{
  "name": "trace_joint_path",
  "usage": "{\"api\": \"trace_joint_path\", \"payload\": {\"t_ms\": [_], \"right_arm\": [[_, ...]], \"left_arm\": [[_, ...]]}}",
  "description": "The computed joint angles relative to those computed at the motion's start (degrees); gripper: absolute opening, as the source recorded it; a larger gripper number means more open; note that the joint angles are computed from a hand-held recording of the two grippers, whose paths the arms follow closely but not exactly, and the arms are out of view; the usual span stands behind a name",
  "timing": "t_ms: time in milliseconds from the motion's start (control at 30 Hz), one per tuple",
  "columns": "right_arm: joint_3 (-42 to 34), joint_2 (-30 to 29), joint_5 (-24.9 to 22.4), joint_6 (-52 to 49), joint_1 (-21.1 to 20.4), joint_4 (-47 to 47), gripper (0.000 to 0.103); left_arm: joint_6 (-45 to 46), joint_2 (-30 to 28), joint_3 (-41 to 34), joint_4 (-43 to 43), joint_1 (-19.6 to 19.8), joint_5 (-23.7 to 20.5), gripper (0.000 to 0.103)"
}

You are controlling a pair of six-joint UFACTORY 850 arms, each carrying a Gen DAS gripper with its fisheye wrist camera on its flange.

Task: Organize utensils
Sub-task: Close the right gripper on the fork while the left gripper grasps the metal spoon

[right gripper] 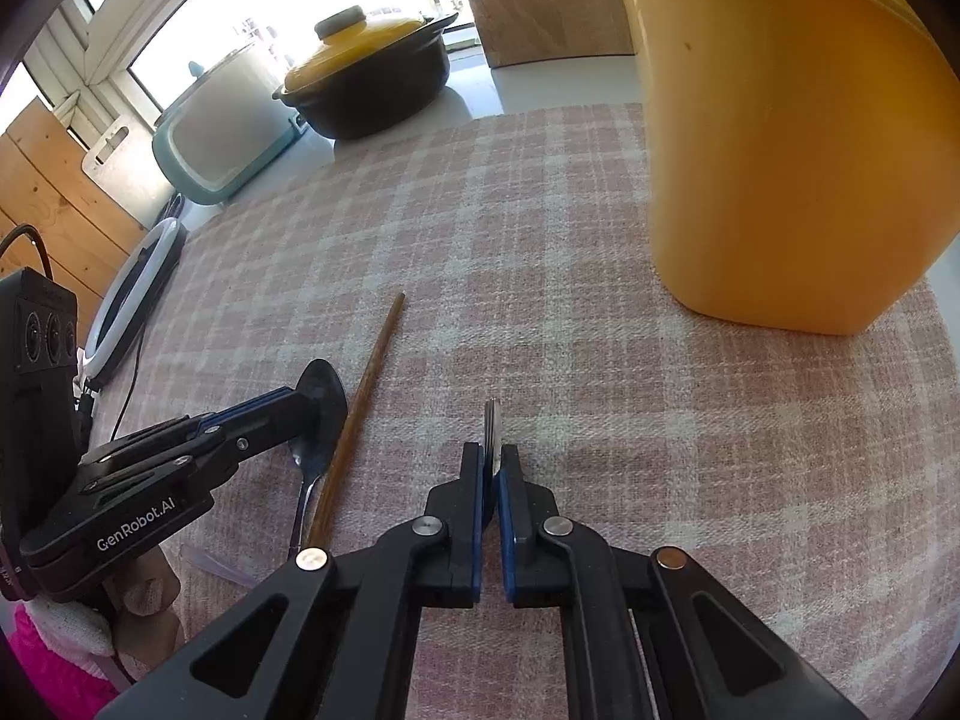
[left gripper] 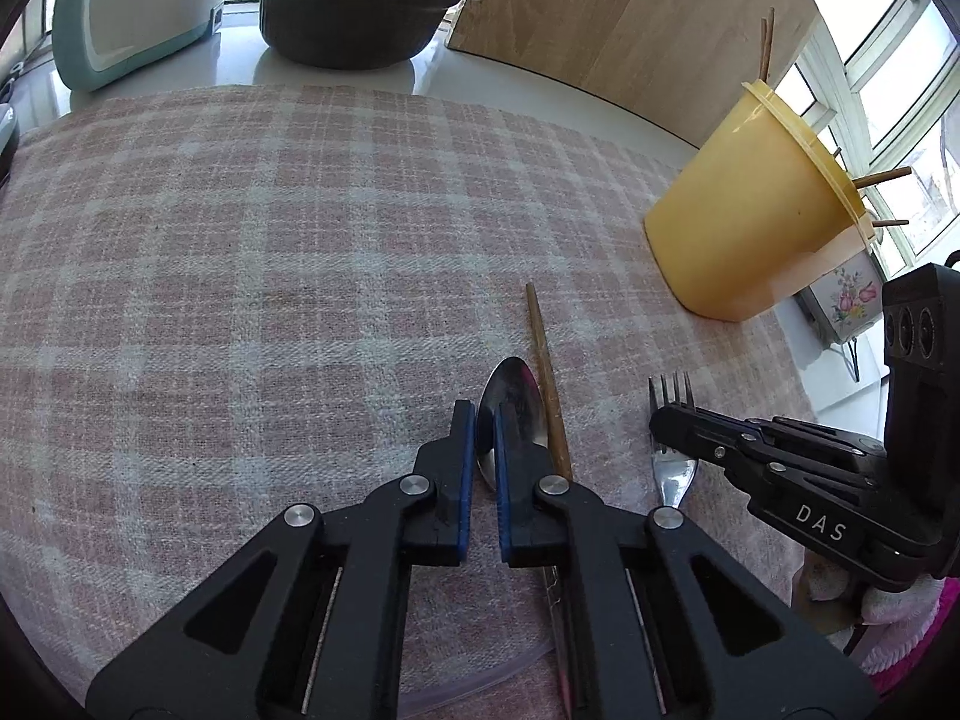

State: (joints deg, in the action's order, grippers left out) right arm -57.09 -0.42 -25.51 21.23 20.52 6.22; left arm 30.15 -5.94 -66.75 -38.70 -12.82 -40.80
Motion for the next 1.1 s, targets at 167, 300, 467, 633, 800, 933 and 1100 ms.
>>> {"api": "trace_joint_path", "payload": {"t_ms": [167,300,467,633,800,933,1100], "right_arm": [[0.07,0.07,0.03,0.15,0.04,-0.11,0.002],[0.33,0.41,0.07,-0.9,-0.19,1.48,0.002],[0.68,0.89,-0.08,-2.46,-0.49,3.03,0.002],[1.24,1.33,0.33,-3.37,-0.68,4.13,0.002],[1.69,1.68,0.75,-4.54,-0.91,5.62,0.002],[1.98,1.88,0.93,-6.65,-1.46,8.59,0.001],[2.5,2.32,0.94,-8.76,-2.1,11.42,0.001]], "left_arm": [[0.27,0.41,-0.12,1.25,-0.76,-0.2,0.002],[-2.64,-0.37,-1.31,5.31,-1.75,-1.81,0.02],[-5.25,0.13,-0.96,11.16,-4.05,1.43,0.022],[-7.09,0.93,-0.1,17.5,-6.74,4.67,0.015],[-7.46,1.48,-0.12,17.3,-7.53,4.95,0.004],[-6.3,2.08,-0.23,15.21,-7.48,4.26,0.0],[-6.1,2.37,-0.37,15.93,-8.44,3.64,0.0]]}}
